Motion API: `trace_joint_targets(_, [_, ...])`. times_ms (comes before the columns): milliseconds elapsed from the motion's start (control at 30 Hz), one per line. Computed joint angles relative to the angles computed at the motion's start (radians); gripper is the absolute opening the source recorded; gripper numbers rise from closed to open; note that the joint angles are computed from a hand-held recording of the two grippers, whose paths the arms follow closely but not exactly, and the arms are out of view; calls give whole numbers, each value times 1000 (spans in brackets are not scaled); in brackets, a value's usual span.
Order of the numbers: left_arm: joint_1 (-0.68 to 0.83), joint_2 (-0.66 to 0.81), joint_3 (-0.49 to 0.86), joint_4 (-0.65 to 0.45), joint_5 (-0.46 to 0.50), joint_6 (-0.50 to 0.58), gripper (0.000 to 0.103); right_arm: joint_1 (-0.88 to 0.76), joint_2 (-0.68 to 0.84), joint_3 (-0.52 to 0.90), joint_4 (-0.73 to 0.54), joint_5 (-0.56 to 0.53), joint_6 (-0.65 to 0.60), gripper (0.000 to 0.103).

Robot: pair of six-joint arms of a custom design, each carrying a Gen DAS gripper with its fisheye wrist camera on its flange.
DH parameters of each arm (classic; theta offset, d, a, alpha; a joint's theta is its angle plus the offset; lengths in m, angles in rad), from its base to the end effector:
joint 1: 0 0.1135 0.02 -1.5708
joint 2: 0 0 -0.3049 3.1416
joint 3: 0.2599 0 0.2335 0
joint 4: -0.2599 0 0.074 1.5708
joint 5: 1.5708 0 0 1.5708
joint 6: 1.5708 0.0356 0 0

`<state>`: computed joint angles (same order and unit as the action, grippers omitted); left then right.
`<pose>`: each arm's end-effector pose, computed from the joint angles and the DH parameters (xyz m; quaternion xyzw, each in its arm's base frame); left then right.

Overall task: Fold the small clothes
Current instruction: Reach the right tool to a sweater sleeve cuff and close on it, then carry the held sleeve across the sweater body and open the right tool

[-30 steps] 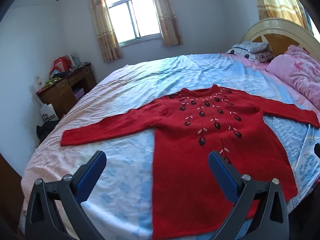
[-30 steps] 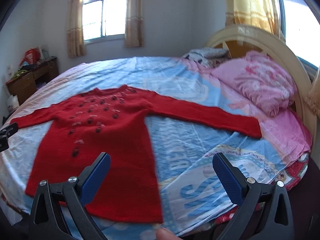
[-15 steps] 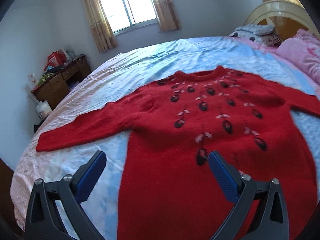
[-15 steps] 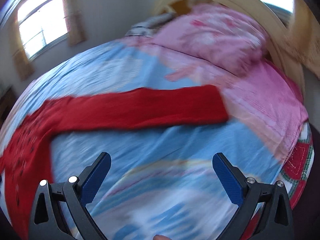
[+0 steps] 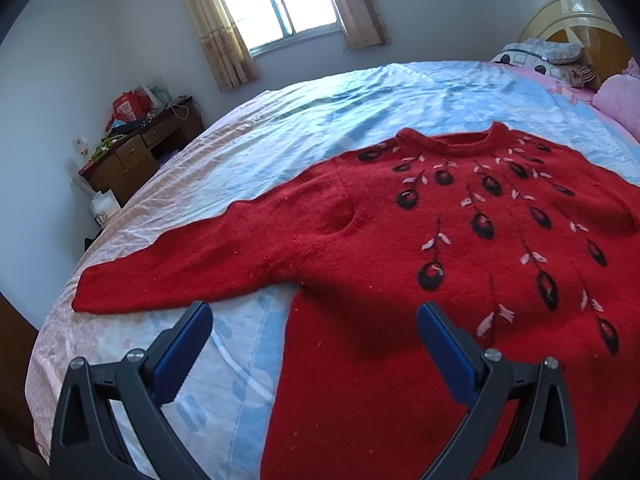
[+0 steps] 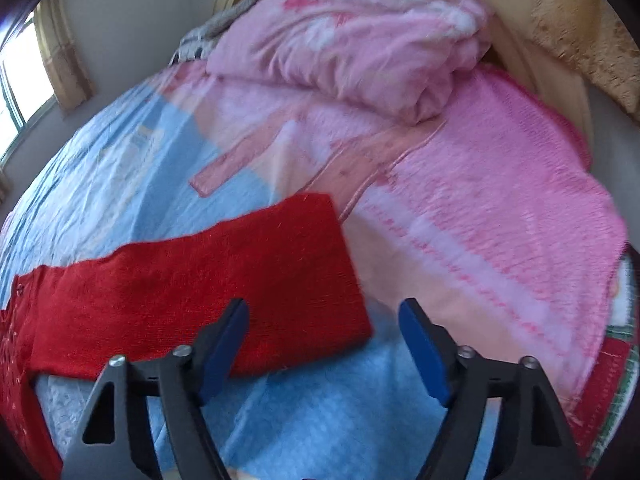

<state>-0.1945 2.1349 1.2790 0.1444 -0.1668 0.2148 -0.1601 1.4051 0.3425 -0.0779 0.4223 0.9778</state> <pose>0.4514 -0.0829 0.1688 0.1501 0.8941 0.0799 0.4143 0.1718 -0.0425 0.1495 0.5523 0.7807 -0.1049 0.2729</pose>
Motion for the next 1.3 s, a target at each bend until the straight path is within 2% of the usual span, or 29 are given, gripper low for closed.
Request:
trace_joint_targets(33, [0, 5, 8, -8, 0, -3, 103, -14, 21, -10, 35, -25, -4, 70])
trace_joint_targets(100, [4, 10, 22, -30, 10, -15, 103, -8, 29, -20, 67, -4, 2, 68])
trace_joint_targets(167, [10, 6, 21, -37, 20, -20, 103, 9, 21, -15, 55, 9, 12, 58])
trace_joint_targets(233, [19, 2, 20, -41, 39, -25, 103, 22, 7, 3, 29, 15, 5, 30])
trace_joint_targets(367, [34, -7, 16, -26, 44, -22, 103, 65, -29, 79, -91, 59, 12, 8])
trace_joint_targets(600, [69, 8, 60, -80, 76, -48, 103, 187, -60, 306, -318, 184, 21, 6])
trace_joint_targets(833, [103, -15, 21, -60, 110, -35, 103, 328, 25, 571, -491, 300, 8, 5])
trace_joint_targets(1067, [134, -48, -6, -42, 151, -45, 103, 464, 164, 893, -630, 401, -37, 5])
trace_joint_targets(1300, [153, -70, -24, 6, 174, -23, 103, 589, 381, 1320, -768, 504, -158, 5])
